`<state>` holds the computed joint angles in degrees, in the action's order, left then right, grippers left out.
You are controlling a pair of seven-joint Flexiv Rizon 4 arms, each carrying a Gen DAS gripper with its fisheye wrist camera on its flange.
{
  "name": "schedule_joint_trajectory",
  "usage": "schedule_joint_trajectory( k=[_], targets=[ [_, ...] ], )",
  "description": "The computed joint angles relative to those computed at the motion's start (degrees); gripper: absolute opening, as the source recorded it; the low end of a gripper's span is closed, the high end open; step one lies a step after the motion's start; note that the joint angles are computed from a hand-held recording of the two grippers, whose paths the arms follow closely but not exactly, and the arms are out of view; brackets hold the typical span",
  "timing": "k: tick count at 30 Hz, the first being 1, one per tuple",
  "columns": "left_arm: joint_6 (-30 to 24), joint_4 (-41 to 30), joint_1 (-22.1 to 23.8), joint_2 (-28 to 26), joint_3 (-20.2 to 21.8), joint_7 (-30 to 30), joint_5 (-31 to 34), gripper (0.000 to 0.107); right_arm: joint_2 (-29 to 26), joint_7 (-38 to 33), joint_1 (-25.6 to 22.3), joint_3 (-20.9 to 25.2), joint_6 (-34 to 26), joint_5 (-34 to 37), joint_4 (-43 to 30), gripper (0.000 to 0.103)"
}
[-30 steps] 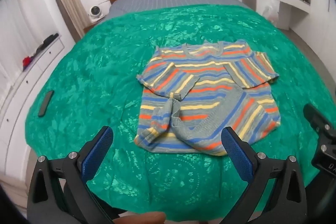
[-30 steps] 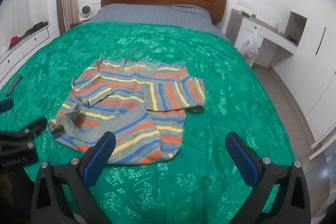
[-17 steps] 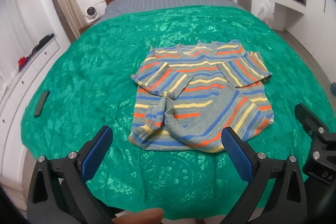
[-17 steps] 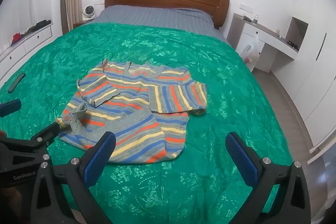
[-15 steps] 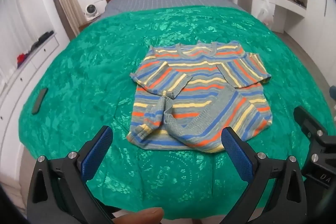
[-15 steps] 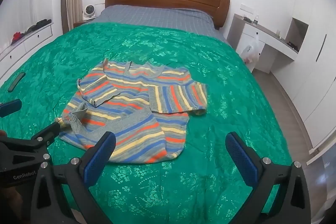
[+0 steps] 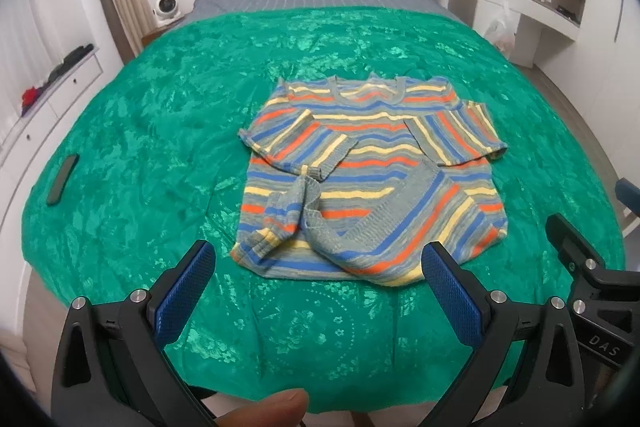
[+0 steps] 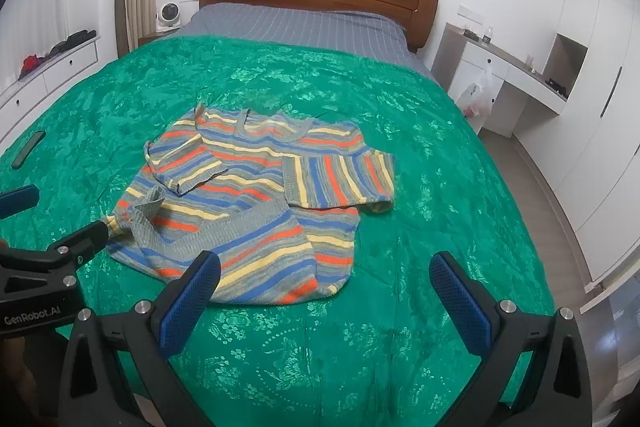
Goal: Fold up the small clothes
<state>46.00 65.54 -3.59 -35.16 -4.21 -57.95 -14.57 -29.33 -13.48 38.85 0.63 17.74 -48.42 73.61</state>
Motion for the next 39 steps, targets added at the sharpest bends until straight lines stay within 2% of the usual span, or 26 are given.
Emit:
schedule_joint_trajectory(
  k=[10, 18, 22, 25, 29, 32, 33, 34, 37, 39],
  targets=[
    [-1.1, -2.1, 0.3, -1.3, 0.4, -0.7, 0.7, 0.103, -0.1, 2.0, 0.6, -0.4, -3.5, -0.7, -0.8, 0.103],
    [3.6, -1.2, 0.8, -1.1, -0.5, 3.1, 0.7, 0.103, 0.1, 2.3, 0.5, -0.2, -5.0, -0.7, -0.7, 0.103],
    [3.6, -1.6, 1.8, -1.6, -1.6, 4.7, -1.7, 0.103, 0.2, 2.5, 0.5, -0.1, -5.3, -0.9, -0.8, 0.103],
    [1.7, -2.7, 1.9, -2.5, -1.7, 5.0, -2.4, 0.103, 0.1, 2.3, 0.4, -0.1, -5.2, -0.9, -0.8, 0.103],
    [-7.8, -4.9, 3.6, -4.4, -3.5, 6.9, -5.8, 0.103, 0.2, 2.5, 0.4, 0.0, -5.0, -1.0, -0.7, 0.103],
    [-20.4, -9.1, 4.6, -7.1, -3.5, 7.7, -6.8, 0.102, 1.2, 4.3, -0.6, 0.1, -0.4, -2.2, 2.1, 0.103],
    [-21.5, -9.5, 4.2, -7.5, -2.6, 6.9, -6.1, 0.102, 1.5, 4.6, -1.0, 0.3, 1.0, -2.4, 3.0, 0.103],
    [-21.0, -9.2, 3.9, -7.6, -1.8, 6.5, -5.4, 0.102, 1.7, 5.1, -1.6, 0.5, 3.0, -2.3, 4.2, 0.103],
    [-14.5, -7.5, 4.2, -7.4, -1.5, 8.6, -4.8, 0.102, 1.8, 5.8, -3.6, 1.2, 8.6, -0.5, 6.6, 0.103],
    [-11.3, -10.4, 4.3, -9.4, -1.5, 9.5, -4.4, 0.102, 2.0, 5.7, -5.4, 1.1, 14.7, -0.6, 8.8, 0.103]
  ],
)
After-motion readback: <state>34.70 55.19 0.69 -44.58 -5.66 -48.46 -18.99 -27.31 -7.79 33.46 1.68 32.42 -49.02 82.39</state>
